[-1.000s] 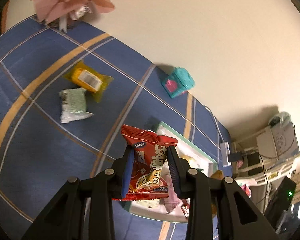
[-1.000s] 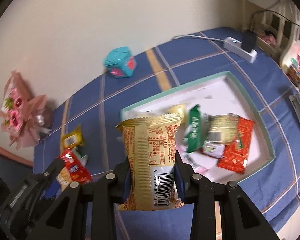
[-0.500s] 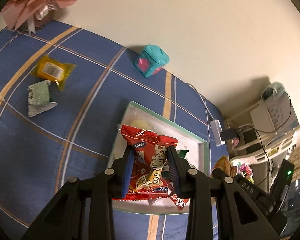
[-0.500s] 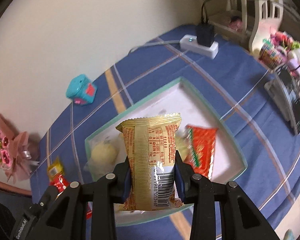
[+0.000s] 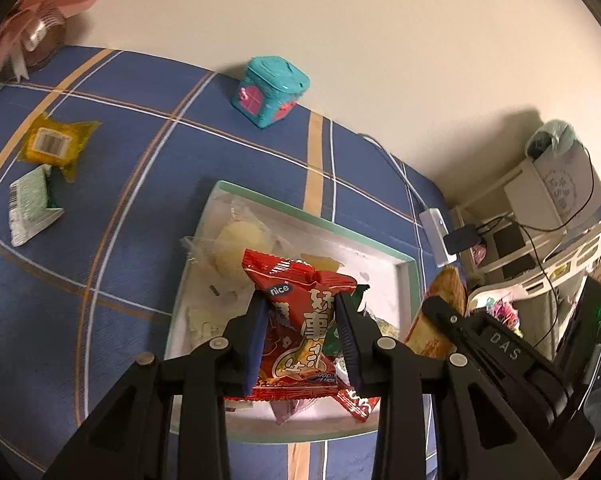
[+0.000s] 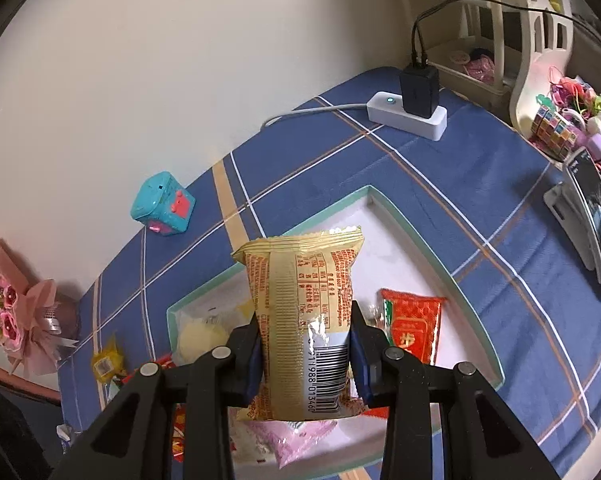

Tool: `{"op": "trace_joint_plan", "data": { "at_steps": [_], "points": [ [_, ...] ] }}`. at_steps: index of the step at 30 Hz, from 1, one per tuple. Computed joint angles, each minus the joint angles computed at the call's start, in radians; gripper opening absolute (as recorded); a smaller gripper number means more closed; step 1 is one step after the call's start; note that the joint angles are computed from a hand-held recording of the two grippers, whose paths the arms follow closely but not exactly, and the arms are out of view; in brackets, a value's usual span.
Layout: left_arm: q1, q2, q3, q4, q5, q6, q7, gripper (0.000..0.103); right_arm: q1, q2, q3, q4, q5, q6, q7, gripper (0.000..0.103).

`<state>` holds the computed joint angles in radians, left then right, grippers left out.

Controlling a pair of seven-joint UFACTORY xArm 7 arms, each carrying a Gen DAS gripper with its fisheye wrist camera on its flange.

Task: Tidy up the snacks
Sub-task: 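Carry the chip bag with the left tool while the right tool carries the bread over the tray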

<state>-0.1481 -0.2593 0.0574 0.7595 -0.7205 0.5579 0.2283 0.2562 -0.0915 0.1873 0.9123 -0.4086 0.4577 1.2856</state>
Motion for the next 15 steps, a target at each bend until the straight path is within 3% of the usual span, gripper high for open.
{"op": "trace_joint_plan", "data": {
  "at_steps": [15],
  "points": [
    [0.002,0.11,-0.024,0.067,-0.119,-0.044,0.103,0.036,-0.029,0.042,-0.018,0.025,-0.22,-0.015,0.112,0.038]
  ]
}}
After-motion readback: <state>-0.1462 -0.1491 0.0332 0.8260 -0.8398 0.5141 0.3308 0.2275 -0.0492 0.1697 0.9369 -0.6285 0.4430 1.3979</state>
